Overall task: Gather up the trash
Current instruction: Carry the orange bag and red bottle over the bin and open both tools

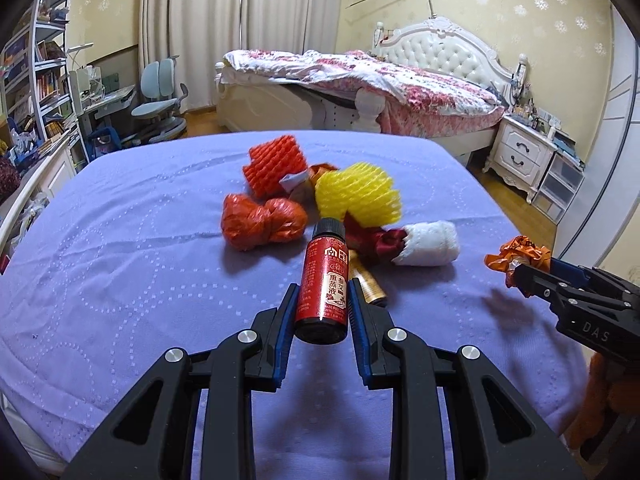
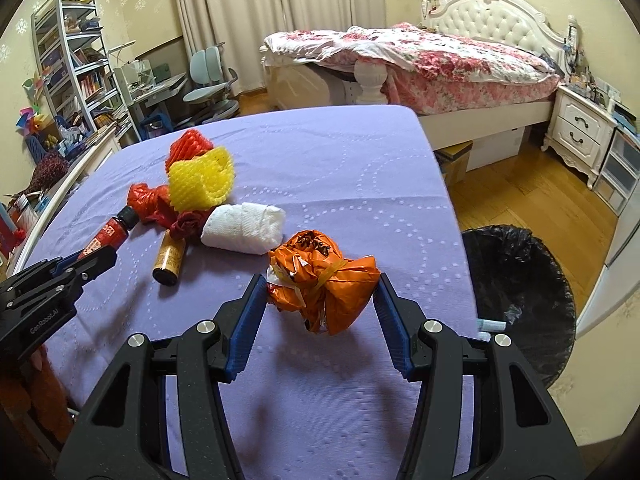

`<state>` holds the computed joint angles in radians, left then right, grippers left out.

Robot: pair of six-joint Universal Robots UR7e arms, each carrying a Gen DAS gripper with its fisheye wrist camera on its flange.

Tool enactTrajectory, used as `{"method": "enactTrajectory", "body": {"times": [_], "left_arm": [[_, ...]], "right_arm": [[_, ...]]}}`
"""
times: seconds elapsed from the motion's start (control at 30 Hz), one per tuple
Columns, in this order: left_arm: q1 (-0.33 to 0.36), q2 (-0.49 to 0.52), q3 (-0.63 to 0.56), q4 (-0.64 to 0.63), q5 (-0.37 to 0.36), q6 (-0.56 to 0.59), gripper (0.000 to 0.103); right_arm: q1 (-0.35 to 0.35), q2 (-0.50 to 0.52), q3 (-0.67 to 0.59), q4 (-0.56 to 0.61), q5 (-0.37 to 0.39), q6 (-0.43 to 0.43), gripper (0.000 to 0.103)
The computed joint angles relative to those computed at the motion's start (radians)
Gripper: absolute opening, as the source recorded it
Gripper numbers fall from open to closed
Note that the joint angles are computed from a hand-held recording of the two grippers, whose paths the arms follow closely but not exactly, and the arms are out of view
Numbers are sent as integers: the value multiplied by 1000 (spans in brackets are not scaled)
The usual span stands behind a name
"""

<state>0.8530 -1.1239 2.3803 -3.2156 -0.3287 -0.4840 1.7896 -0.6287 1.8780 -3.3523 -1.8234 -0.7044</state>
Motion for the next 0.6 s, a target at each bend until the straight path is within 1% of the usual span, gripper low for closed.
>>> {"method": "enactTrajectory", "body": {"times": [0.17,0.27,0.47,0.6], "left_arm": [[-18,71,-43,-137,-3,115,27],[-17,117,-80,-209,-28,190,27],[-11,204,-173,-277,-94,311,27],[-1,259,-242,-286,-148,373,27]], "right_arm": [[-12,-21,6,-40,-7,6,53],[-24,-33,5,-64,-18,12,53],[-55,-51,-4,-101,-44,24,53],[-72,-53,-18,-127,-69,19,54]]}}
